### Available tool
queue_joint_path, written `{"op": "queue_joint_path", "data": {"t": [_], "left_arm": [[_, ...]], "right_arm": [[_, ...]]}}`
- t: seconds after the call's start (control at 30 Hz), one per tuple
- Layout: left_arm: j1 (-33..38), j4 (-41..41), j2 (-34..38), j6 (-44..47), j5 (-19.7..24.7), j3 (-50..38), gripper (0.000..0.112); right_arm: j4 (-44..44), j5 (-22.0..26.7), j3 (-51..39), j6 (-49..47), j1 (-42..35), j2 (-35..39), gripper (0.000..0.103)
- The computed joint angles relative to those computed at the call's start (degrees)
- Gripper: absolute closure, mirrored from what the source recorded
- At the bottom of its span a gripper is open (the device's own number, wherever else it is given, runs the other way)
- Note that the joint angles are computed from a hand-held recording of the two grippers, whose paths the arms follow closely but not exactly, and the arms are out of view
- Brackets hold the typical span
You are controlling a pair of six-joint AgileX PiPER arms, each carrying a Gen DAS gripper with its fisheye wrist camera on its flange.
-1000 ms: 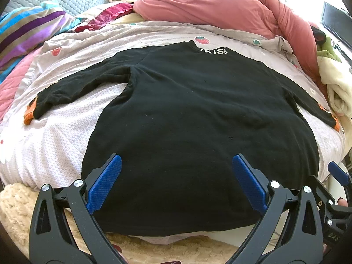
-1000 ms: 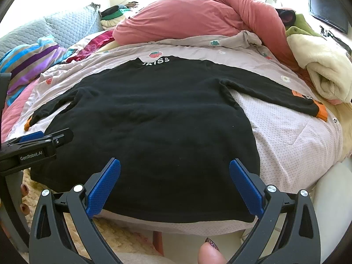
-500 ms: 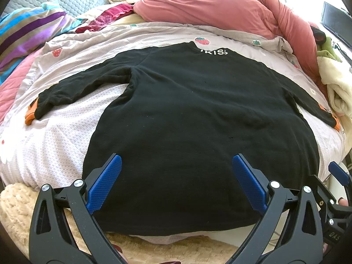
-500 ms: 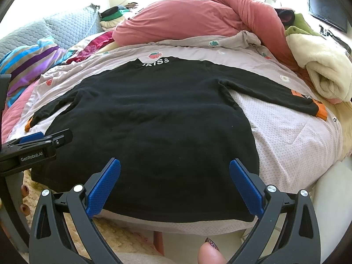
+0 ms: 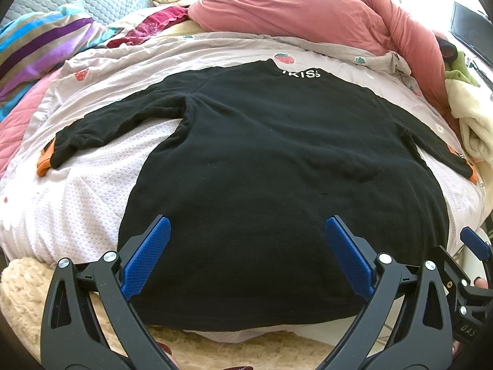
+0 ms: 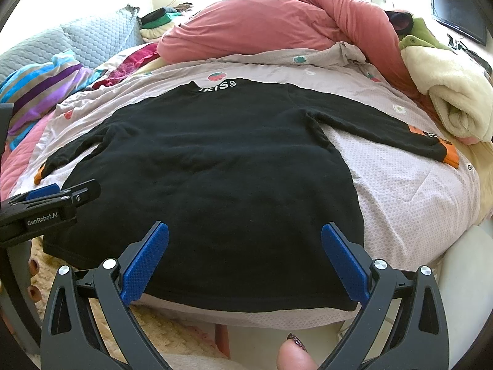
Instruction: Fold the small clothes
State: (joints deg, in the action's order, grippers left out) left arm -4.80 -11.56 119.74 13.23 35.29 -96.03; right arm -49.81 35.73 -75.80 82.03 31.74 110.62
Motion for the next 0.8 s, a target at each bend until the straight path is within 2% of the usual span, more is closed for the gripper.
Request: {"op": "queue_joint_path", "data": {"t": [0.67, 0.8], "left_arm": [[-0.9, 3.1, 2.0, -2.8, 0.6, -3.2, 0.018], [-0.5, -0.1, 3.2, -0.2, 2.0, -5.6, 0.018]], "right_arm": [[1.6, -0.3, -3.5, -3.7, -1.3, 1.5, 0.004], [2.6, -0.7, -5.1, -5.2, -2.7, 2.4, 0.004]]}}
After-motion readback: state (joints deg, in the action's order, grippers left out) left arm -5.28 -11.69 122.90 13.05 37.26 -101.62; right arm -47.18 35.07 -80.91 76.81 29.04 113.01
